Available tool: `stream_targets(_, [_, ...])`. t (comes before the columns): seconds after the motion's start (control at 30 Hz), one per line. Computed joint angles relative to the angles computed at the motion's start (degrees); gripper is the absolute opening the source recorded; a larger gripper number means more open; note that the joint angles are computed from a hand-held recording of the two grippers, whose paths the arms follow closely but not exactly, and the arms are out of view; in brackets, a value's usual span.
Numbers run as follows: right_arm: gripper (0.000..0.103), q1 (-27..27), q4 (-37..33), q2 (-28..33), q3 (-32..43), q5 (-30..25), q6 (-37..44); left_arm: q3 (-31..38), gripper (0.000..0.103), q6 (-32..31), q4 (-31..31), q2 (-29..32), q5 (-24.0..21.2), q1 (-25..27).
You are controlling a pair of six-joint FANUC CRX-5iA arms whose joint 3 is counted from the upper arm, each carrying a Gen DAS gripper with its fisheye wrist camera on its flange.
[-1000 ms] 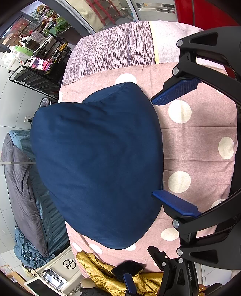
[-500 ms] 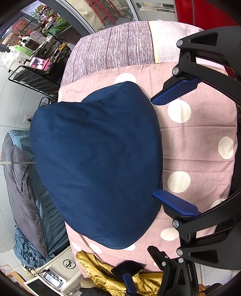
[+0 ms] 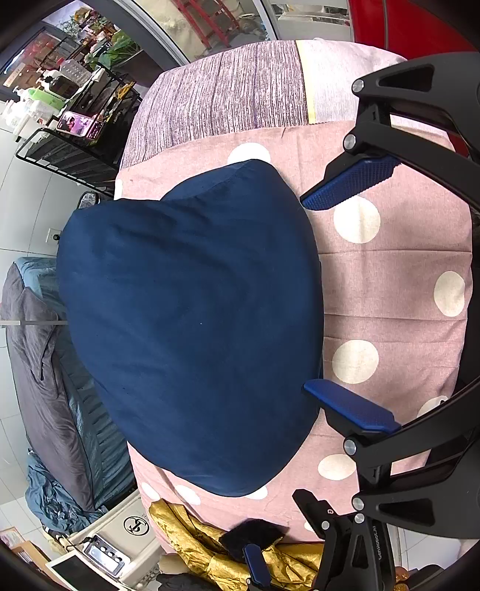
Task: Fold large clothes
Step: 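Grasp the navy jacket edge with the right gripper and lift it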
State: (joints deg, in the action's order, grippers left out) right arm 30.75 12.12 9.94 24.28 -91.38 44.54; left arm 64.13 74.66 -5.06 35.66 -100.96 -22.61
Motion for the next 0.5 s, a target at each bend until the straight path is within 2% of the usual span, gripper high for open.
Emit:
stream_targets(0.1, [0.092, -1.52, -2.84, -0.98, -0.19, 2.77, 0.99, 0.46, 0.097, -0.16, 1.99, 0.87, -1.29, 0.91])
stream_targets(0.2, [0.092, -5.78, -8.13, -1.84, -0.09, 8.36, 1.88, 1.23, 0.097, 0.72, 1.76, 1.77, -3.34, 2.03])
stream_targets(0.3, [0.092, -11.55, -12.14, 1.3, 4.14, 11.07, 3.94, 0.6, 0.097, 1.58, 0.8, 1.55, -4.17, 3.24])
stream_targets(0.33, [0.092, -11.71, -12.46, 1.53, 4.6, 10.63, 4.15, -0.48, 0.097, 2.54, 1.2, 1.07, -4.27, 4.36])
stream_targets(0.43, [0.092, -17.12, -13.64, 8.24, 13.11, 12.1, 6.89, -3.49, 0.097, 5.12, 2.66, -0.27, -4.43, 7.22])
stream_targets(0.5, [0.092, -20.02, -15.94, 14.79, 22.49, 8.8, 8.73, -5.95, 0.097, 6.67, 2.82, -1.59, -3.9, 8.76])
